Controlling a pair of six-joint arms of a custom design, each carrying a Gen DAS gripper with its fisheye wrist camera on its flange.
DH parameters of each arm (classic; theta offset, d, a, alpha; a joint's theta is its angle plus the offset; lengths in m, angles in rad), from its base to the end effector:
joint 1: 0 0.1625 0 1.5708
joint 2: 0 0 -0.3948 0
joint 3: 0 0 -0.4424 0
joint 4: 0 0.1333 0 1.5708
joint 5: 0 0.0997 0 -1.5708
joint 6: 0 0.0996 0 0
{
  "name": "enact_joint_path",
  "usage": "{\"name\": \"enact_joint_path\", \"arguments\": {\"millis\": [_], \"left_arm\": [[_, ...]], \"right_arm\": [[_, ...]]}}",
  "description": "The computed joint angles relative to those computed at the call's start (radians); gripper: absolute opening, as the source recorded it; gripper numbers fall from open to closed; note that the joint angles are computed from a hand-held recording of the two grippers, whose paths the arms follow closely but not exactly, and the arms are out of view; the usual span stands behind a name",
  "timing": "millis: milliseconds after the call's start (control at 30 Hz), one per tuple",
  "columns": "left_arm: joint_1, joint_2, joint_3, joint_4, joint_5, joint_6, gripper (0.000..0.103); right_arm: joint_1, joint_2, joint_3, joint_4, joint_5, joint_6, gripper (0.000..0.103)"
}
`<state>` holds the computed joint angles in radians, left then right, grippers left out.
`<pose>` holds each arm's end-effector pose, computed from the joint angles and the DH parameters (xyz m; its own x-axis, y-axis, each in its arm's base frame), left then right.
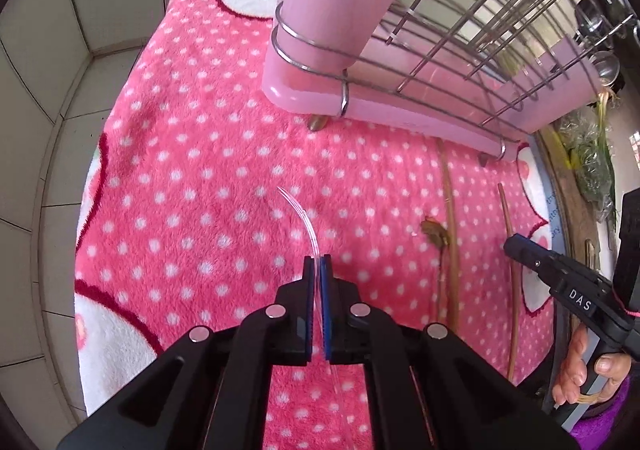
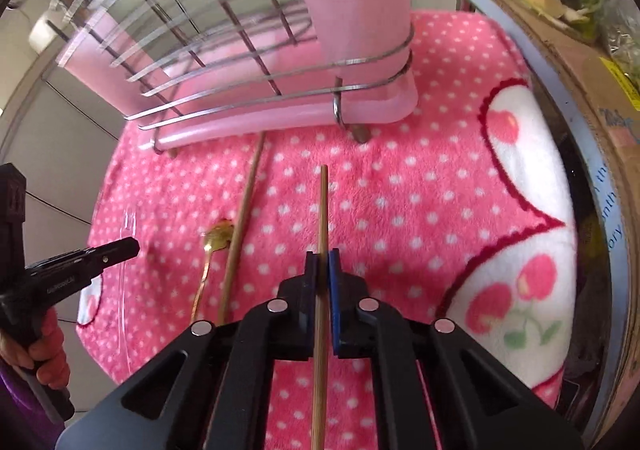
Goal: Organize utensils
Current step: 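Grasp a wooden chopstick with the right tool while the left tool holds the clear utensil, then lift the clear utensil over the caddy while the right tool lifts the wooden chopstick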
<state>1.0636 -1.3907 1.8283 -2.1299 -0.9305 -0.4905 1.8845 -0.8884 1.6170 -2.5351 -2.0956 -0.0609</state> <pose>-0.1132 -0.6007 0.2962 -0.8765 -0.1210 -0.4660 0.0785 0.9190 -0.3863 0.2941 -0.6364 0.1138 -0.8394 -0.2118 0.5005 -0.3518 0.9137 -0.2034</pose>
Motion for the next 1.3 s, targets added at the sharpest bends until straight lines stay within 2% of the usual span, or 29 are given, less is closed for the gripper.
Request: {"name": "enact_joint_path", "arguments": {"millis": [200, 433, 633, 767, 900, 1000, 1200, 1300], "left_arm": [[-0.091, -0.085, 0.094, -0.186, 0.06, 0.077, 0.002], [-0.214, -0.196, 0.214, -0.421, 0.184, 0.203, 0.002], [-0.287, -0.198, 0.216, -0.625, 0.286, 0.356, 0.003], [-0.316, -0.136, 0.176, -0.852, 0.362, 0.543, 0.003], [-0.305, -0.055, 0.087, -1.03, 0.362, 0.688, 0.003], [-0.285, -0.002, 0.014, -1.103, 0.334, 0.756, 0.003], [-0.24, 0.162, -0.152, -1.384, 0.29, 1.031, 0.003], [-0.215, 0.224, -0.21, -1.475, 0.247, 1.109, 0.003]], "right_arm": [[0.03, -0.108, 0.127, -0.211, 0.058, -0.065, 0.006], [0.09, -0.201, 0.245, -0.498, 0.058, -0.21, 0.006], [0.108, -0.233, 0.243, -0.659, 0.11, -0.271, 0.006], [0.112, -0.214, 0.197, -0.762, 0.158, -0.301, 0.006], [0.112, -0.146, 0.103, -0.851, 0.192, -0.358, 0.006], [0.109, -0.085, 0.025, -0.908, 0.211, -0.393, 0.006], [0.104, 0.051, -0.14, -1.047, 0.259, -0.486, 0.006], [0.097, 0.105, -0.22, -1.082, 0.295, -0.511, 0.006]]}}
